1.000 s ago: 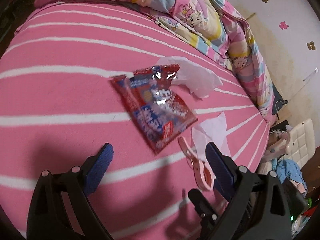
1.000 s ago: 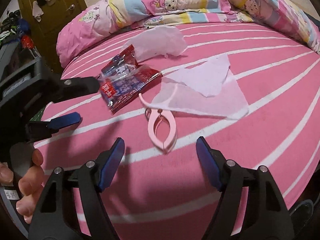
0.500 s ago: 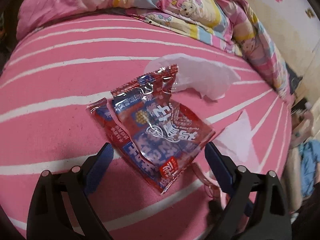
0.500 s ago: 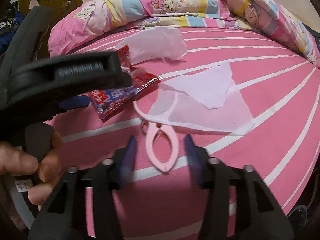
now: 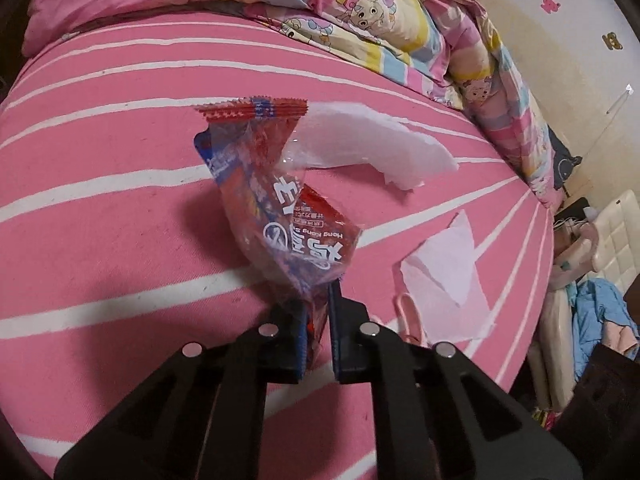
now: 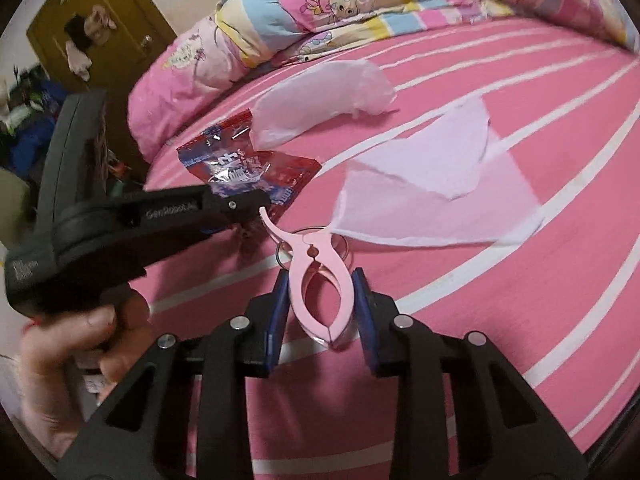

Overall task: Collect trash
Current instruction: 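Grasp the red snack wrapper with the left tool while the right tool grasps the pink clip, then carry the red wrapper and pink clip toward the dark bin with both tools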

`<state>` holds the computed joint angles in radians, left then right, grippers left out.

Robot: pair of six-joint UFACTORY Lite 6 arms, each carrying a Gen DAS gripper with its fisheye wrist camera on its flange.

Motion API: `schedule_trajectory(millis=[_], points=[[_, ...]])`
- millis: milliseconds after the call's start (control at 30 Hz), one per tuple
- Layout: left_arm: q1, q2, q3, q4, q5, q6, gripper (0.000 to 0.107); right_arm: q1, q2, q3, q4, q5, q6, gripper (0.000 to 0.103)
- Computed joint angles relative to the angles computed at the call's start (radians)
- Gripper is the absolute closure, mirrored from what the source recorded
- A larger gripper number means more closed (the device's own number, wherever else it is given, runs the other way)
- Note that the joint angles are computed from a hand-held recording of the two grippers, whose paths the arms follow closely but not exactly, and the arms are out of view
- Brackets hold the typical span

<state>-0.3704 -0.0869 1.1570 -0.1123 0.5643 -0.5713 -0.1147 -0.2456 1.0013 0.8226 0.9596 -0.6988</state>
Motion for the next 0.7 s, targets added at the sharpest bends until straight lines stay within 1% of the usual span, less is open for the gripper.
schedule_trajectory(millis=[133, 233, 367, 433, 467, 500, 533, 567, 600, 633, 700], points=[[-0.013, -0.097, -0.052, 0.003, 0.017, -0.023, 0.099, -0.05, -0.009, -0.003, 0.053, 0.086, 0.007, 0.071], [-0.027, -0.177, -0.094, 0.014, 0.032, -0.044, 0.099, -0.105, -0.047, -0.016, 0.075, 0.166, 0.005, 0.071], [-0.081, -0.283, -0.142, 0.074, 0.047, -0.143, 0.099, -0.219, -0.111, -0.01, 0.103, 0.303, -0.012, 0.071], [-0.145, -0.338, -0.156, 0.158, 0.064, -0.25, 0.099, -0.246, -0.127, -0.001, 0.108, 0.328, -0.022, 0.071], [-0.181, -0.365, -0.163, 0.201, 0.074, -0.308, 0.099, -0.282, -0.155, 0.004, 0.112, 0.359, -0.033, 0.071], [-0.232, -0.391, -0.166, 0.261, 0.094, -0.389, 0.099, -0.291, -0.165, 0.006, 0.116, 0.368, -0.035, 0.071], [-0.262, -0.407, -0.168, 0.291, 0.105, -0.43, 0.099, -0.315, -0.176, 0.011, 0.123, 0.393, -0.043, 0.071], [-0.311, -0.428, -0.17, 0.341, 0.12, -0.501, 0.099, -0.358, -0.196, 0.026, 0.134, 0.442, -0.051, 0.071], [-0.377, -0.449, -0.167, 0.413, 0.15, -0.597, 0.099, -0.387, -0.206, 0.035, 0.138, 0.469, -0.057, 0.071], [-0.415, -0.458, -0.164, 0.451, 0.168, -0.652, 0.099, -0.419, -0.214, 0.046, 0.14, 0.498, -0.067, 0.071], [-0.534, -0.481, -0.152, 0.555, 0.218, -0.802, 0.099, -0.536, -0.238, 0.098, 0.152, 0.616, -0.096, 0.071]])
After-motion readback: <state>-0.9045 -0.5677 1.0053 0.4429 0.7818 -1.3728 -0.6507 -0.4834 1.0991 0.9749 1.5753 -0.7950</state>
